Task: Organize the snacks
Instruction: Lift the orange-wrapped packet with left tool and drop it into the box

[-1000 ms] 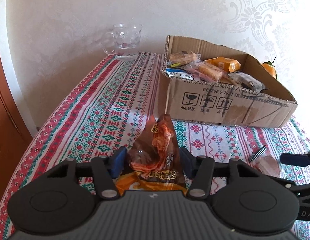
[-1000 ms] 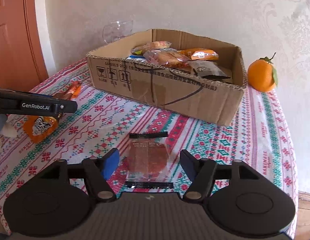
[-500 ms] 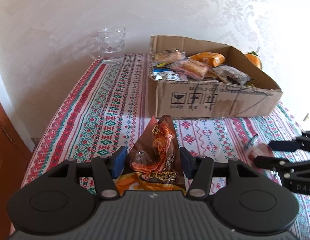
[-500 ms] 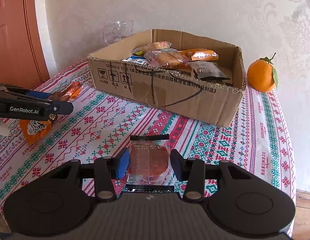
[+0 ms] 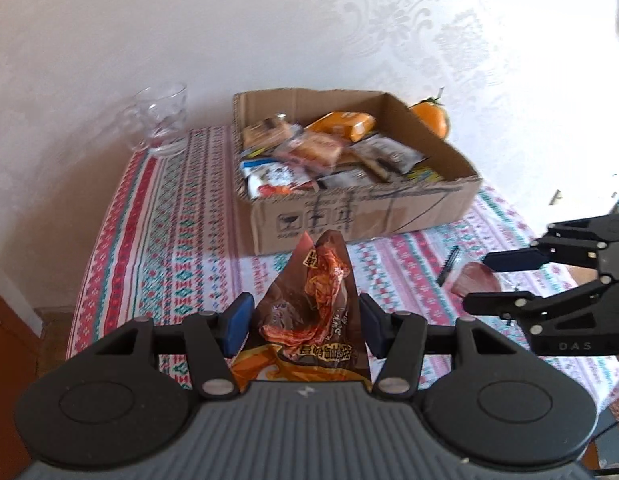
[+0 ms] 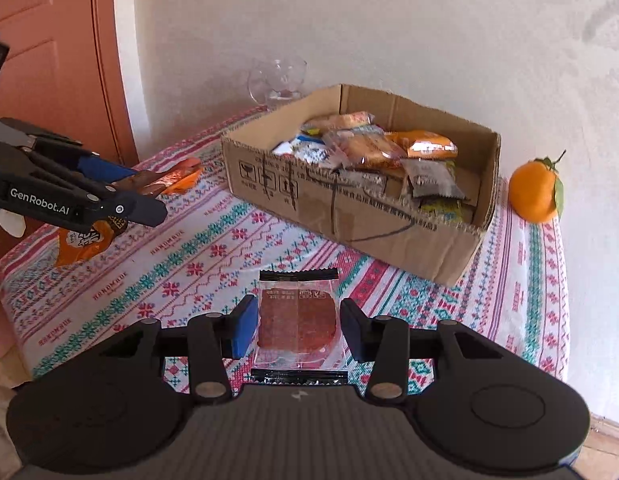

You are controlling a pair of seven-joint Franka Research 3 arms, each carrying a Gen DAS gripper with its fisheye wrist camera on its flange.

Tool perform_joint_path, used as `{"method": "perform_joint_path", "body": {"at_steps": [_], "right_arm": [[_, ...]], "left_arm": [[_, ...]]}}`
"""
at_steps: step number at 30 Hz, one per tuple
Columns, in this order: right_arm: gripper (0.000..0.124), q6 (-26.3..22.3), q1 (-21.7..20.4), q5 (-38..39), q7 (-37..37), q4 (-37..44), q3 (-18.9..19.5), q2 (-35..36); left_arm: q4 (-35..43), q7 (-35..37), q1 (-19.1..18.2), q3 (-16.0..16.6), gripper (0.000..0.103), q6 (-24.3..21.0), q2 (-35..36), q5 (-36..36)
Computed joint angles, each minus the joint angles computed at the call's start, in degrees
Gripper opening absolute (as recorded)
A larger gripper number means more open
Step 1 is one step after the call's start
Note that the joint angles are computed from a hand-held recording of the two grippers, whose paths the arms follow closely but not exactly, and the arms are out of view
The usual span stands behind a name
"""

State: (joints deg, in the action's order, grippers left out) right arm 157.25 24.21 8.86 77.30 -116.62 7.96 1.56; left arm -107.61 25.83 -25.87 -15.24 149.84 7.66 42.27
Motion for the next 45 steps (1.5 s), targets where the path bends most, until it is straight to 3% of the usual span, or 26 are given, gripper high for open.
{"method": "perform_joint_path", "body": {"at_steps": [8,13,27,29,31,32,38,42,45], "right_arm": [[0.050,0.8,-0.4,0.7,-2.6,2.4,-0.3,-0.1],[0.050,1.6,-0.6,-1.3,-0.9,3.9,-0.6,0.7],[0.050,2.8,-0.9,-3.8,2.9,4.5,-1.1,1.3],[0.050,2.8,-0.9,-3.9,3.3,4.5,-1.1,1.4],[0.050,2.7,-1.0,-4.0,3.7,4.6,-1.2,1.5],[0.050,2.8,-1.0,-3.8,3.7,4.5,-1.1,1.4],[0.050,3.3,-1.1,-3.5,3.6,4.2,-1.1,1.2],[0.050,3.5,-1.2,-3.8,4.0,4.7,-1.2,1.6],[0.050,3.5,-1.1,-4.6,4.7,5.7,-1.3,2.2]], "left_arm": [[6.9,7.5,0.8,0.6,0.055,3.0,3.6,-2.3],[16.0,11.4,-0.7,2.6,0.055,2.5,9.6,-0.2],[48.6,31.6,-5.4,6.7,0.056,-4.6,32.6,-11.9],[51.1,32.0,-6.6,8.1,0.061,-5.2,34.6,-11.8],[52.5,32.1,-7.9,9.8,0.085,-5.7,35.8,-10.8],[53.5,31.8,-8.7,11.1,0.085,-5.8,36.5,-10.8],[42.0,27.0,-7.7,10.8,0.085,0.5,29.6,-9.2],[32.1,17.2,-9.7,13.6,0.098,4.1,22.8,-1.6],[24.9,7.9,-11.3,15.5,0.100,6.2,17.7,6.2]]}}
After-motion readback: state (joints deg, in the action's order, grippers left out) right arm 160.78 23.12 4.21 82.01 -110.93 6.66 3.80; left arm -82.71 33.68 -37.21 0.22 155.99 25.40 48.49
